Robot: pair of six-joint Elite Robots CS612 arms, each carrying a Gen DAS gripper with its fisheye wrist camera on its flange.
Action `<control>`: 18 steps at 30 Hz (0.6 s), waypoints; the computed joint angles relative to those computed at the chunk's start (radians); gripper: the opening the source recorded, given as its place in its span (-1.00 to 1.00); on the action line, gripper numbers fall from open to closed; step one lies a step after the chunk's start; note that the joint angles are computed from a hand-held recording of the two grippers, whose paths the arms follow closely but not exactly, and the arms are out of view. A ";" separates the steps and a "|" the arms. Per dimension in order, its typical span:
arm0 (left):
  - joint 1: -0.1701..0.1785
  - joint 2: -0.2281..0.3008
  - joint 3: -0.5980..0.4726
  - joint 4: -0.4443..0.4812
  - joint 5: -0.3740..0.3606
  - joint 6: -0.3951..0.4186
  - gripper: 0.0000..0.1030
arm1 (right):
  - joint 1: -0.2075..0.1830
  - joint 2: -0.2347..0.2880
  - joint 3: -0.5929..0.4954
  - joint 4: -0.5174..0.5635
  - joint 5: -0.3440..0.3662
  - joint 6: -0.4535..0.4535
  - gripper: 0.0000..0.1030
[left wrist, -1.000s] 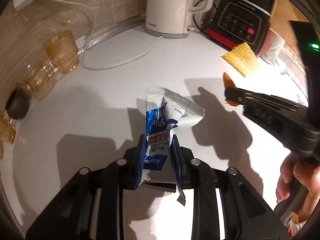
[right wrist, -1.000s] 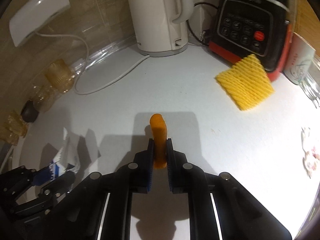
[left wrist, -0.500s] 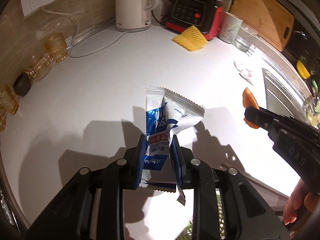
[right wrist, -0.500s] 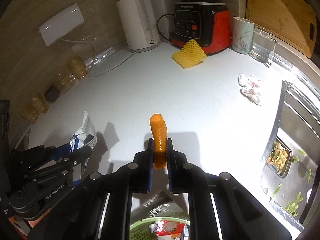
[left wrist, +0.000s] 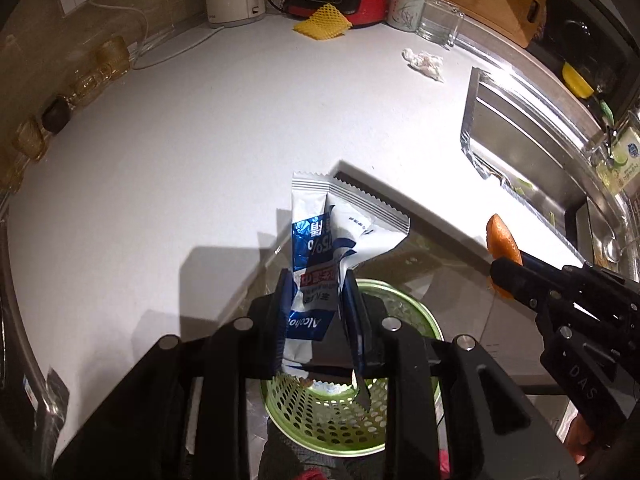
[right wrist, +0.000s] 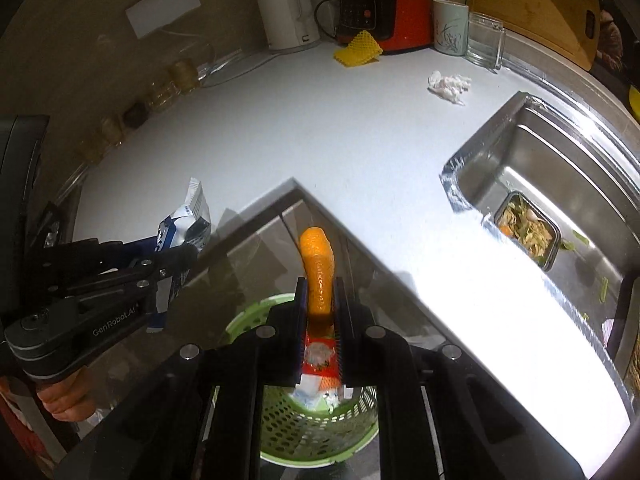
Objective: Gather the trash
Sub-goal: 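Carry the wipe packet and carrot over the green basket and open the left tool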
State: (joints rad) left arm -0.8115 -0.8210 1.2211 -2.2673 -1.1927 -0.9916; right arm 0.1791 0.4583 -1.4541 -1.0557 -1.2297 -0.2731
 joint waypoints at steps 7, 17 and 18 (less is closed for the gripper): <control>-0.045 -0.007 0.032 0.015 -0.023 -0.045 -0.51 | -0.032 0.046 -0.116 0.119 0.022 -0.067 -0.75; -0.065 0.012 0.026 0.039 -0.055 -0.068 -0.51 | -0.053 0.065 -0.174 0.163 0.035 -0.113 -0.75; -0.061 0.019 0.017 0.042 -0.062 -0.068 -0.51 | -0.054 0.065 -0.174 0.164 0.035 -0.114 -0.75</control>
State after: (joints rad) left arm -0.8728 -0.8017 1.2380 -2.2252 -1.2548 -1.0593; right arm 0.1254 0.5236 -1.6279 -0.8920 -1.1943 -0.3873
